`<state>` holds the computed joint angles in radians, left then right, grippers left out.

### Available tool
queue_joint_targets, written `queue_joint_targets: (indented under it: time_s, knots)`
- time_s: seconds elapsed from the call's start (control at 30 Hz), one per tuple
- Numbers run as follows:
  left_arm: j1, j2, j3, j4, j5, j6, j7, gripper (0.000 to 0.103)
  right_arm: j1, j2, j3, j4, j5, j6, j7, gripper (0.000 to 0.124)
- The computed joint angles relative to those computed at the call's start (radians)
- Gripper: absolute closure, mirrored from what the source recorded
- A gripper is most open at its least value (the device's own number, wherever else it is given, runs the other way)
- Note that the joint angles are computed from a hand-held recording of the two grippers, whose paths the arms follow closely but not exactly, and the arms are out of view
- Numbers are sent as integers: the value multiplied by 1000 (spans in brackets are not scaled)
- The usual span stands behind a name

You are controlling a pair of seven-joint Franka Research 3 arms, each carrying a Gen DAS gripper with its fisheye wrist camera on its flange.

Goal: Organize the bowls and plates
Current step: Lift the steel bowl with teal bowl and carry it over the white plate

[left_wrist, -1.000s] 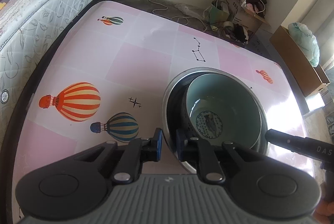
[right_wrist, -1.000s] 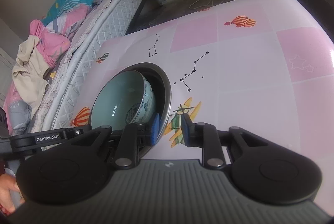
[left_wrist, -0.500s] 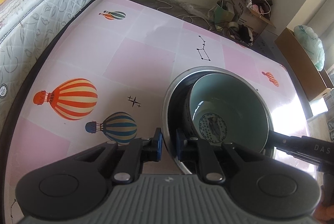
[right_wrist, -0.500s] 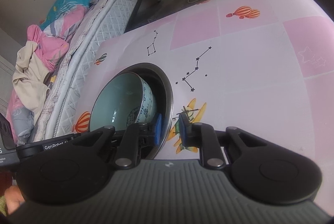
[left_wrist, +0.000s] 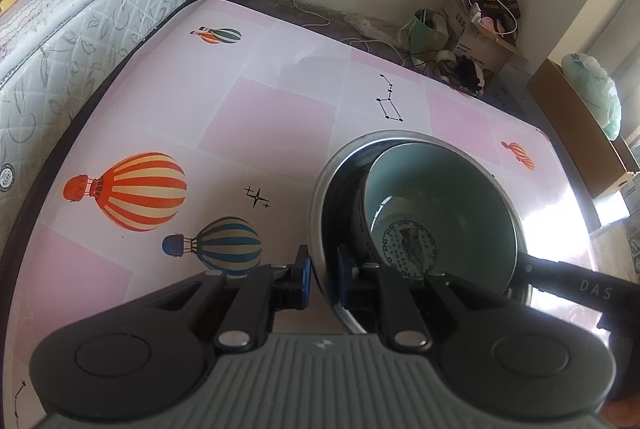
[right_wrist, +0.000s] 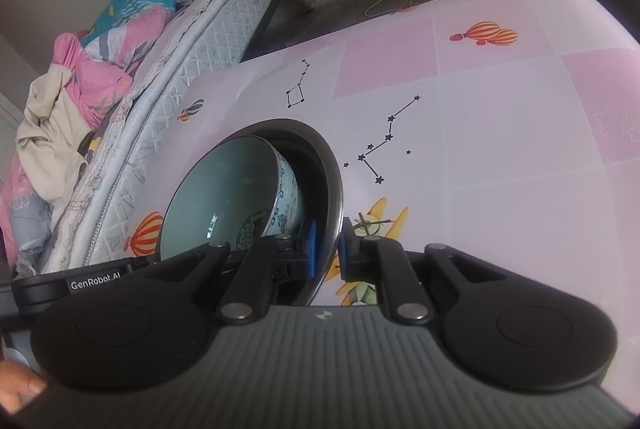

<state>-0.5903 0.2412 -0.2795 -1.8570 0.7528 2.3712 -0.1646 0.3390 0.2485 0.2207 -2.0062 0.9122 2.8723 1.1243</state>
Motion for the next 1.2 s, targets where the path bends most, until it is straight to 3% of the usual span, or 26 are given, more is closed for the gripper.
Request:
queue_joint_targets:
  time_s: [0.77, 1.2]
  knots:
    - [-2, -39, -10, -31, 41, 3, -48, 89, 14, -61, -5, -47, 44, 29, -85, 112]
    - [-9, -85, -33, -43, 71, -34, -75, 89, 33, -130, -20, -90, 88, 30, -124, 112]
